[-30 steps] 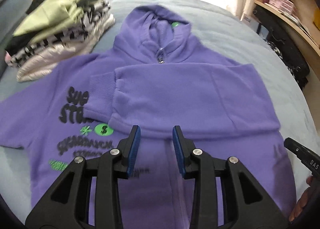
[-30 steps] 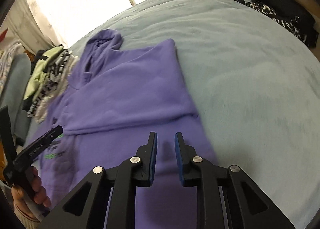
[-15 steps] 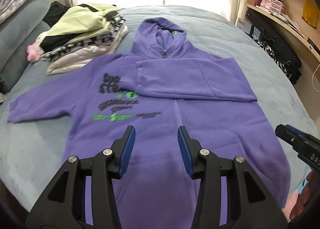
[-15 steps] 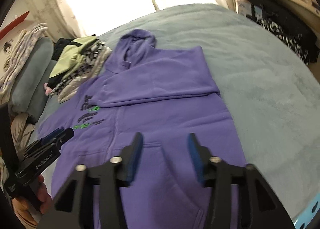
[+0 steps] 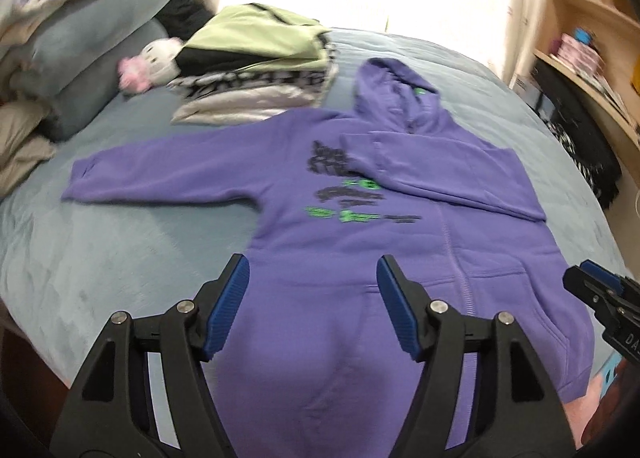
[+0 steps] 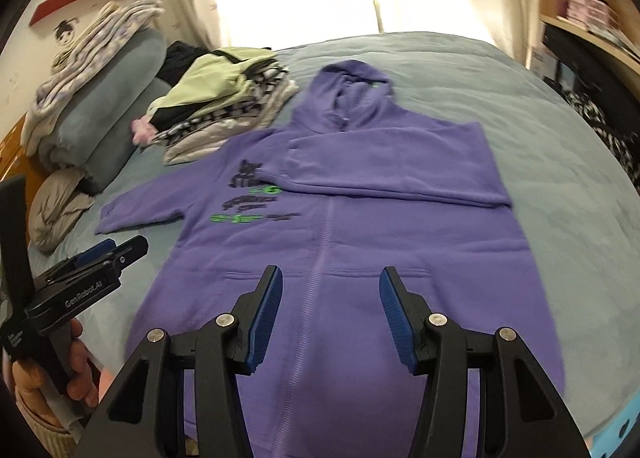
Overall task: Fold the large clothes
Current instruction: 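Move the left gripper to the other outstretched sleeve cuff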
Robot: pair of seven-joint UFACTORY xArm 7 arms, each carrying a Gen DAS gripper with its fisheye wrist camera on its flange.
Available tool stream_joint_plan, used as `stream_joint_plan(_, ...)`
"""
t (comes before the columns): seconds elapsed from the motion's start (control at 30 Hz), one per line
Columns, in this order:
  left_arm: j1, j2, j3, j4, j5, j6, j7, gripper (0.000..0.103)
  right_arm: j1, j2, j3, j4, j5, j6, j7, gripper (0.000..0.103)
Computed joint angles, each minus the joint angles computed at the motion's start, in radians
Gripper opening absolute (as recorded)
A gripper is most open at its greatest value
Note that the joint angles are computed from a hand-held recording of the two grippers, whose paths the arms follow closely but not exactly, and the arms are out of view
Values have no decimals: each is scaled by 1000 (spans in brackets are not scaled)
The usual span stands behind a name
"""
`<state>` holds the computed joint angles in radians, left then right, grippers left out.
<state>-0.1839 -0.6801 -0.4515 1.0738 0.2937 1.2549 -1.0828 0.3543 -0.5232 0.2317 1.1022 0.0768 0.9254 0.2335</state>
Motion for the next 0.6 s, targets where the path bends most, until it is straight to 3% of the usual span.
stream_joint_plan(0.37,24,-312,195,-314,-91,-101,72,63,55,250,101,160,-81,-95,107,51)
stream_joint_plan(0.6,110,-486,351,-502,-141,-235,208,64,164,581,132,416,-255,-131,226,51)
